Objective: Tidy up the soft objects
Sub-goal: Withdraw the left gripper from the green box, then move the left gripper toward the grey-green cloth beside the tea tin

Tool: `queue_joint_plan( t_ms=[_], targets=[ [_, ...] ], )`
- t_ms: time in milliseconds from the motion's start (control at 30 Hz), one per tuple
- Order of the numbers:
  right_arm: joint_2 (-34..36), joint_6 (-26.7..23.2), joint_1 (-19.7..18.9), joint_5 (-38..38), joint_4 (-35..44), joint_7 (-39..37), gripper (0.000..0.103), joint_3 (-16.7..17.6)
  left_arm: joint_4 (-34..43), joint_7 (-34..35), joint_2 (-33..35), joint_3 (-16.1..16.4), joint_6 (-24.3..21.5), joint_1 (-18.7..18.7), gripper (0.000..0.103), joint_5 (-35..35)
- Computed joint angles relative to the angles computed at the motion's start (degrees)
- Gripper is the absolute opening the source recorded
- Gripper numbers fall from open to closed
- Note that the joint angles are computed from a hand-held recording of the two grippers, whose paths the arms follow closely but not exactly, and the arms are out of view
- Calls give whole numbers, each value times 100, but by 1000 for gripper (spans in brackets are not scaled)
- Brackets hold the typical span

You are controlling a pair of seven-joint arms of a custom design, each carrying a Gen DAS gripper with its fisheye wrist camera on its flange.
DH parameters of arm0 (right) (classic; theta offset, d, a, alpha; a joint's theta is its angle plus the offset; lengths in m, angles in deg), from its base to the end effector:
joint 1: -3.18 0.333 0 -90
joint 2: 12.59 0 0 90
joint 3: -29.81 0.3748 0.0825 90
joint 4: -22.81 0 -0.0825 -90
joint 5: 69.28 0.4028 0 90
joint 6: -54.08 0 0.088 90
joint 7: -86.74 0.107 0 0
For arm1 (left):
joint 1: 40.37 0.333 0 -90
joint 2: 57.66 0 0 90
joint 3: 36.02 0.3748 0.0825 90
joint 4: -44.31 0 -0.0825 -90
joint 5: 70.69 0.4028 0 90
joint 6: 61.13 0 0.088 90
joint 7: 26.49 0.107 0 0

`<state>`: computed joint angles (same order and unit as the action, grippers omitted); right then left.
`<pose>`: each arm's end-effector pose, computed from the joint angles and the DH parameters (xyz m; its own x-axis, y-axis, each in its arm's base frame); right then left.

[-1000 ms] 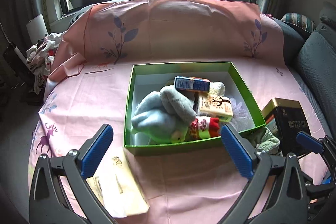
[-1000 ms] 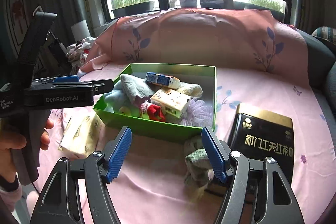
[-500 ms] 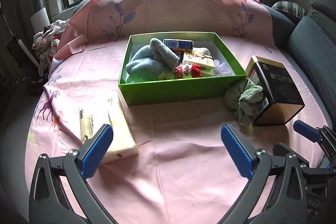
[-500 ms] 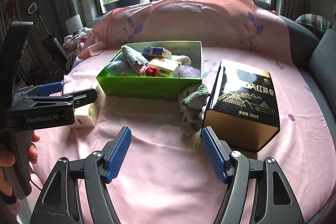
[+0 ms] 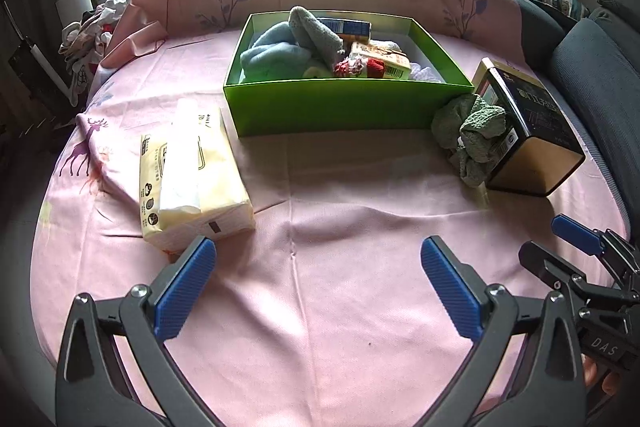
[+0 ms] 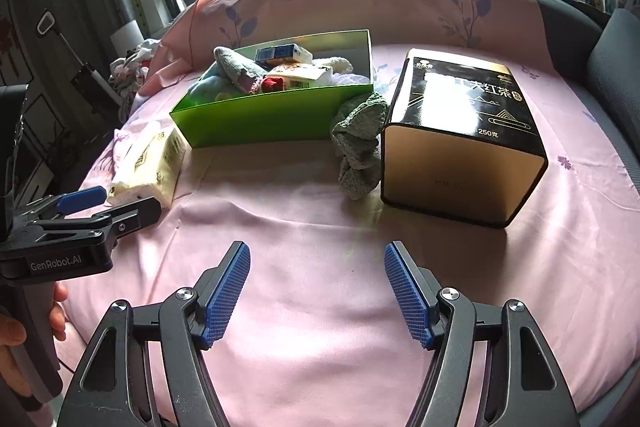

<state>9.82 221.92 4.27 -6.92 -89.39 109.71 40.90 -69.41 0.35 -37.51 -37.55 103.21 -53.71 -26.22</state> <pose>0.6703 0.0752 0.3586 0.3764 -0.9134 -0.1553 -0.7285 -0.1882 -0.6587 0.6410 -0.2091 0.3781 0.1312 -0.9898 0.0556 -0.7977 -0.1387 -0.5868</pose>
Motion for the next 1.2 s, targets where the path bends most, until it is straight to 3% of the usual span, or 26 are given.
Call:
queue_joint_plan(
  t_ms=[1200],
  targets=[
    [130,-71,35,-271,98,168,70,78,72,376,110,-61,-38,8,102,-331]
  ],
)
